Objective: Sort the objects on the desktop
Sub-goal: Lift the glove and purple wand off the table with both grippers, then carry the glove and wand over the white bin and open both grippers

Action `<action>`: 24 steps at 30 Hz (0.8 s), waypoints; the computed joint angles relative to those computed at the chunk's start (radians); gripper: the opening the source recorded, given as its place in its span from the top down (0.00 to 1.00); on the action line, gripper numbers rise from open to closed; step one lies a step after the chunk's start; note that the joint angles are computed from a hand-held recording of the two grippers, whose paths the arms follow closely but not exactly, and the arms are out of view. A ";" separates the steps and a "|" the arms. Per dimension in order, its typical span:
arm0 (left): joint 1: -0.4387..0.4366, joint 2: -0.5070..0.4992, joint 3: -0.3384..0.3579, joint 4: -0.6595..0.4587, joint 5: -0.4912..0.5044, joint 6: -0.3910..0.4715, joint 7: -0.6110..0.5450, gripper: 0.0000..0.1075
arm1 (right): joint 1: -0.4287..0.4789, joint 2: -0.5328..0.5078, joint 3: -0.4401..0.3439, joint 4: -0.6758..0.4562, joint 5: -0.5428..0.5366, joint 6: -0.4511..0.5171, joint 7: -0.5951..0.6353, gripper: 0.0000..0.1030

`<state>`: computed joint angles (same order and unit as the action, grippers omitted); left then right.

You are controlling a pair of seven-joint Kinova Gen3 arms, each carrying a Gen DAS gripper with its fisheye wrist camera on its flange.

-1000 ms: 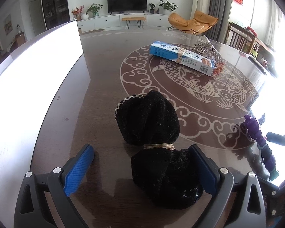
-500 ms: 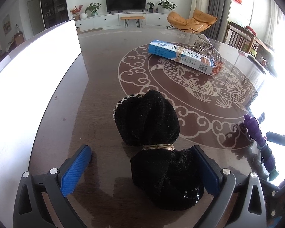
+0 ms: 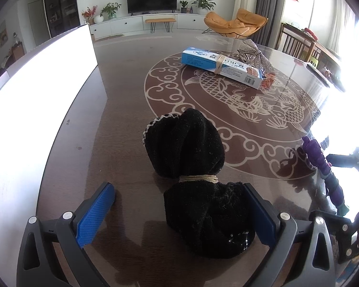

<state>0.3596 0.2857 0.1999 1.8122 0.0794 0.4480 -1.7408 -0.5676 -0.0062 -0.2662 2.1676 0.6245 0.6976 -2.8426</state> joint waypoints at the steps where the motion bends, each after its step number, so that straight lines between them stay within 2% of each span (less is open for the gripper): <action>1: 0.024 0.000 -0.036 -0.007 0.040 0.014 -0.037 0.04 | 0.007 -0.001 0.006 -0.008 -0.023 -0.004 0.038 0.09; 2: 0.041 -0.001 -0.063 -0.012 0.068 0.021 -0.063 0.10 | 0.022 -0.002 -0.004 -0.017 -0.032 0.008 0.061 0.28; 3: 0.042 -0.009 -0.071 -0.006 0.105 0.012 -0.104 0.35 | 0.045 -0.006 -0.027 -0.024 -0.034 0.025 0.068 0.38; 4: 0.034 -0.014 -0.072 -0.006 0.144 0.014 -0.145 0.50 | 0.069 -0.013 -0.045 -0.029 -0.048 0.032 0.079 0.63; 5: 0.029 -0.014 -0.078 -0.015 0.184 0.033 -0.175 0.62 | 0.093 -0.025 -0.048 -0.028 -0.078 0.026 0.105 0.74; 8: -0.026 -0.063 -0.045 0.028 0.306 0.002 -0.266 0.64 | 0.137 -0.071 -0.030 0.000 -0.186 -0.043 0.175 0.77; 10: -0.101 -0.113 0.011 0.058 0.388 -0.008 -0.320 0.64 | 0.155 -0.095 -0.047 0.004 -0.203 -0.048 0.195 0.77; 12: -0.193 -0.171 0.065 0.073 0.469 0.015 -0.370 0.64 | 0.166 -0.119 -0.054 -0.009 -0.220 -0.043 0.221 0.77; 14: -0.276 -0.230 0.078 0.070 0.550 0.065 -0.437 0.64 | 0.185 -0.136 -0.060 -0.044 -0.246 -0.040 0.267 0.77; 16: -0.312 -0.276 0.018 0.046 0.602 0.141 -0.485 0.64 | 0.210 -0.124 -0.086 -0.120 -0.252 -0.009 0.319 0.77; 18: -0.340 -0.305 -0.057 0.007 0.605 0.213 -0.491 0.64 | 0.192 -0.086 -0.081 -0.212 -0.235 0.011 0.352 0.77; 21: -0.380 -0.305 -0.162 -0.069 0.546 0.296 -0.447 0.64 | 0.063 -0.011 0.012 -0.351 -0.215 -0.017 0.388 0.77; 24: -0.437 -0.251 -0.225 -0.149 0.464 0.373 -0.371 0.64 | -0.076 0.087 0.123 -0.490 -0.266 -0.114 0.468 0.77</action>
